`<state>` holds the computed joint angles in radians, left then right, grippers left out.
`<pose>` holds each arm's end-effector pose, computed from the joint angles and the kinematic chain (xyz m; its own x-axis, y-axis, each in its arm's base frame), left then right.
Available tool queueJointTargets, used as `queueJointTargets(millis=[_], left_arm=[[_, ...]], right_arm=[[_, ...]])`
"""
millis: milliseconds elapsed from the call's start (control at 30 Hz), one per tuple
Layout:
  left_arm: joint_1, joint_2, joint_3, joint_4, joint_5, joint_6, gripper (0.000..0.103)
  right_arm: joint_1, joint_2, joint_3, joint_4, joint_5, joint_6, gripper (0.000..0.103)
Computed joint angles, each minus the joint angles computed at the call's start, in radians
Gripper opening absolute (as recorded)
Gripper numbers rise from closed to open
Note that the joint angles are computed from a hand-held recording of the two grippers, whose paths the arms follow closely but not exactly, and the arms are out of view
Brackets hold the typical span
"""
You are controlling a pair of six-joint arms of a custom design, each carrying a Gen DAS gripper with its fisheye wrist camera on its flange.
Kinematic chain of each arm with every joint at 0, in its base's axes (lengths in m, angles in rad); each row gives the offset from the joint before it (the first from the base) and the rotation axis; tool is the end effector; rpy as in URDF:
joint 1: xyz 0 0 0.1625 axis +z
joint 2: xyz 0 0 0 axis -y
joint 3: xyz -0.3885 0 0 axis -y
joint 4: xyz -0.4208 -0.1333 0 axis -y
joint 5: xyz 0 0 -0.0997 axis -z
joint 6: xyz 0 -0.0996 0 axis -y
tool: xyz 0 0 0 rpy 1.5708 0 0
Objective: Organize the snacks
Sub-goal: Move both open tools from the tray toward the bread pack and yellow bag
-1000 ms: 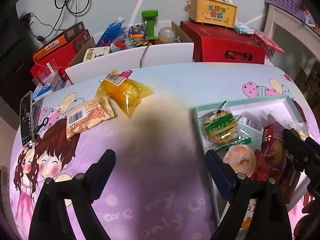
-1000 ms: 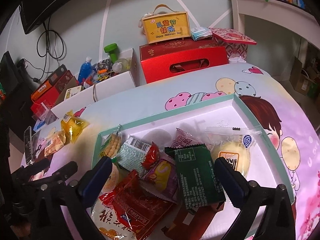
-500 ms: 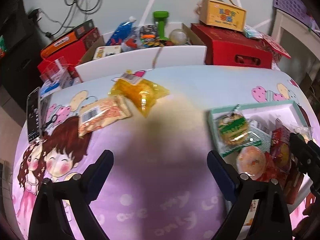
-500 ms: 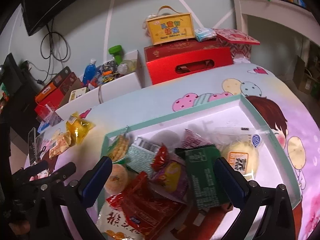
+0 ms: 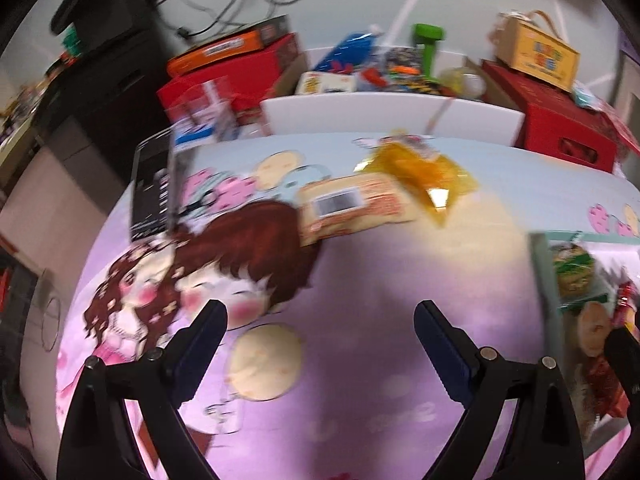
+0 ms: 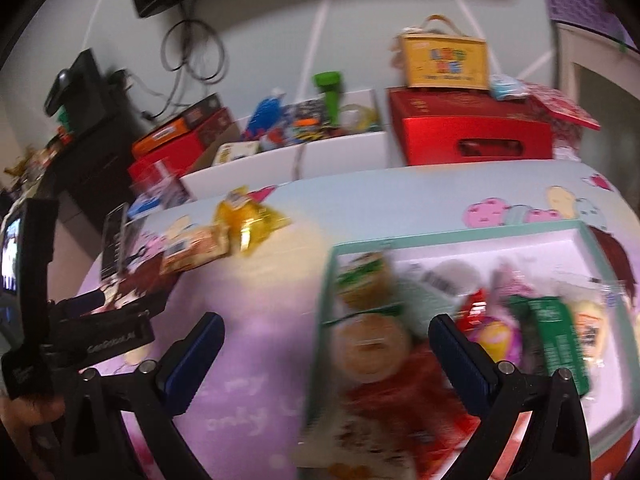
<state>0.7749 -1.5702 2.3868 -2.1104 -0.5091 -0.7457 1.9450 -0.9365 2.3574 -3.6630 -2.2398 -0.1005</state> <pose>-0.1110 -0.4169 0.1704 -0.5915 -0.0781 -0.8025 0.3893 0.8440 -0.3690 0.2200 -0.3645 0.0602 -0.8381 -0.0012 0.5456 -0.3722 0.7324 -0.5701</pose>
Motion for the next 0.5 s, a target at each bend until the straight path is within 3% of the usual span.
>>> queueJointTargets(millis=[200,500], left_arm=[[0.031,-0.097,0.015,0.106,0.013,-0.082,0.095],[0.067,-0.188,0.044,0.082,-0.017,-0.058,0.095]], right_arm=[[0.028,0.063,-0.041,0.031,0.031,-0.012,0.103],[0.04,0.116,-0.078,0.055,0.08,-0.004,0.103]])
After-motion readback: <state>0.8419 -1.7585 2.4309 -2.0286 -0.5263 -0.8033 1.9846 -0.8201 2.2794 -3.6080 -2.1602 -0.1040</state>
